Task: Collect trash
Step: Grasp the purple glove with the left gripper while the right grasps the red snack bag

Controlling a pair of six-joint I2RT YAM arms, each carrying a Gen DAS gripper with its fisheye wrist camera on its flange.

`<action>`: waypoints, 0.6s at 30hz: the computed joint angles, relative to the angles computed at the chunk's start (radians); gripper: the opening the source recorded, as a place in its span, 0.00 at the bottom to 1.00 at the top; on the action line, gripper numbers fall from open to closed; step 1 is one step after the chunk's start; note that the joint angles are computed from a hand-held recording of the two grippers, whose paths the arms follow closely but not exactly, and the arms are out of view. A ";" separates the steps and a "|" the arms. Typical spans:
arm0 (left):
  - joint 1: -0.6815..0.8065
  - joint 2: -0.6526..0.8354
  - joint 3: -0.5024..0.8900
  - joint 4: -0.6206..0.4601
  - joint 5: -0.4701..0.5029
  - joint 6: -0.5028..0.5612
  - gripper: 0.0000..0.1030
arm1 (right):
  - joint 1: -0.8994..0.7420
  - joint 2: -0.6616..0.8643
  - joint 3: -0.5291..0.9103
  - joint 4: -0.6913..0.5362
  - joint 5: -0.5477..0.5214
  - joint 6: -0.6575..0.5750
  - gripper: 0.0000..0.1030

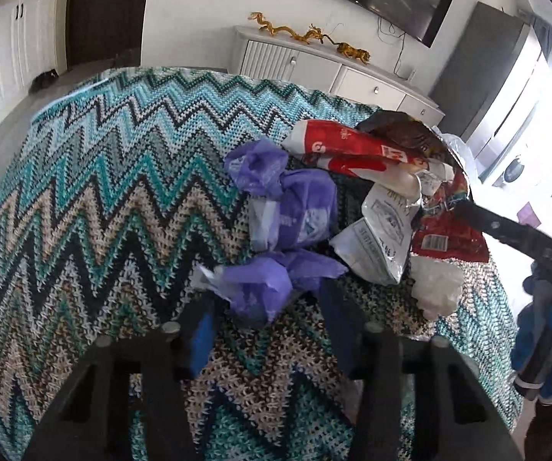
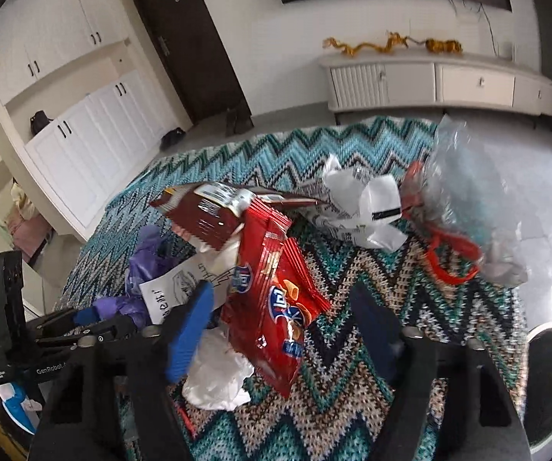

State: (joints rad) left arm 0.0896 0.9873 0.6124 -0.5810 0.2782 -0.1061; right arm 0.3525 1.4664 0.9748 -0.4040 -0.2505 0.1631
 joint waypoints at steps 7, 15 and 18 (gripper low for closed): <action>0.051 -0.085 -0.020 -0.063 0.046 0.011 0.22 | -0.004 -0.049 -0.045 0.004 -0.037 -0.004 0.25; 0.138 -0.276 0.026 -0.257 0.102 0.051 0.17 | 0.017 -0.258 -0.100 -0.083 -0.020 -0.004 0.17; 0.145 -0.336 0.077 -0.333 0.109 0.055 0.17 | 0.011 -0.347 -0.106 -0.133 -0.028 0.000 0.17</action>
State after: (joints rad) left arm 0.2351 0.6508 0.6897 -0.9141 0.3869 -0.0513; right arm 0.3635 1.1194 0.8683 -0.5365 -0.2783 0.1630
